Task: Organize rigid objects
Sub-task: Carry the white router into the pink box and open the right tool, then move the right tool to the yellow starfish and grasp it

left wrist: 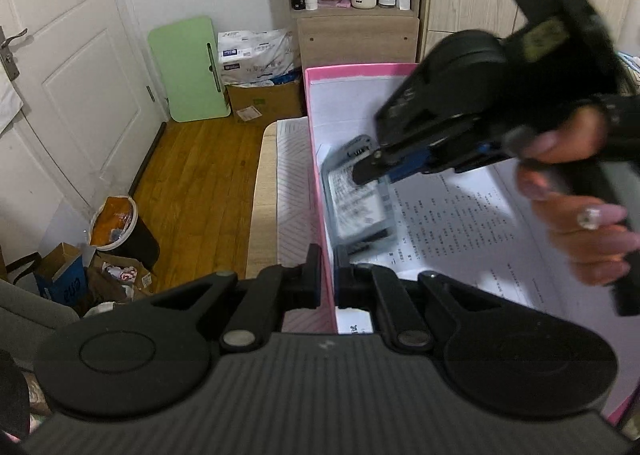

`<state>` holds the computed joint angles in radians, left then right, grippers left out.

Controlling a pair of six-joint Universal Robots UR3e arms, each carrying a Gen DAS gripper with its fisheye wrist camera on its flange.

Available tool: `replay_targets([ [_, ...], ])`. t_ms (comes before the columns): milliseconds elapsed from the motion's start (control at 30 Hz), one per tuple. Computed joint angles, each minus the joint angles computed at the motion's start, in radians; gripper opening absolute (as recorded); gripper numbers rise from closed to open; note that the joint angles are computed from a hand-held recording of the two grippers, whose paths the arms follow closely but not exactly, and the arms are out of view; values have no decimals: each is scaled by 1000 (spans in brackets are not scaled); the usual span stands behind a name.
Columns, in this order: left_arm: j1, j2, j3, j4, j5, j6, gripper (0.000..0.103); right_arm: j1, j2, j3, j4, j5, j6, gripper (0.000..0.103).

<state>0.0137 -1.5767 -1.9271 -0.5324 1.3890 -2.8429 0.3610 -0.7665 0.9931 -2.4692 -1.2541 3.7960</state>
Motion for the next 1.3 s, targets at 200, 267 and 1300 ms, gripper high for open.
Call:
replay_targets([
  [200,-9,4,-12,5,13,-17,4,18,23,-78,96,-50,-46,23],
  [267,-19,-6,-7,3,27,-21,4,21,-41,-9,67,-82,-122,26],
  [1300,-86,-61,67,-61,132,-96,3,-350,-1223,1636,-589,-78,-799,46],
])
